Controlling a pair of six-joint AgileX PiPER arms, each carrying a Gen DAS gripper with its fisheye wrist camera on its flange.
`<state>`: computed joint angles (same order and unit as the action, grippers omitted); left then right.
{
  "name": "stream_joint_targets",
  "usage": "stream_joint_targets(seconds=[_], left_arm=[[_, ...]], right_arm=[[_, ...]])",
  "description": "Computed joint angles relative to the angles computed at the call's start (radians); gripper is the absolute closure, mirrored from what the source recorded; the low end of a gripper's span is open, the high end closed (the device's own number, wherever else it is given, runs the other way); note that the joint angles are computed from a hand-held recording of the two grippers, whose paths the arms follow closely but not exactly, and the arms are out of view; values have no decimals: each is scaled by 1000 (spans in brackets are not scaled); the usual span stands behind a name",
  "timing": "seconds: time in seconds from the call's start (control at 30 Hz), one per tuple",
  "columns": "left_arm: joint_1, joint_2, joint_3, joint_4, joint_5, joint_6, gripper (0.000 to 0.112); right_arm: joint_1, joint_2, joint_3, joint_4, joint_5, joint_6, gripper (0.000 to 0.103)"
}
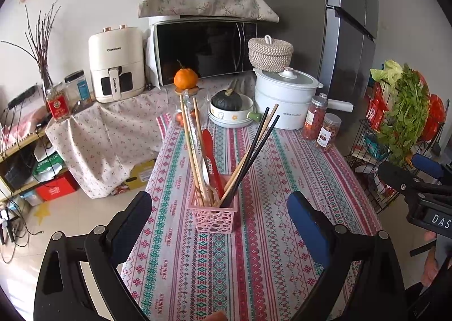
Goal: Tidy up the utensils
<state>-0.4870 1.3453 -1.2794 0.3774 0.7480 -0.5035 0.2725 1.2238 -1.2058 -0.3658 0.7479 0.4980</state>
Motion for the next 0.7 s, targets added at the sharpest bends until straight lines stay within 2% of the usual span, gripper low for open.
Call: stream_joint_targets(seconds=[0.7], left_arm=[[-4,-1,1,-2,5,-1,14]], right_arm=[[-9,-2,4,0,-1,-1,1]])
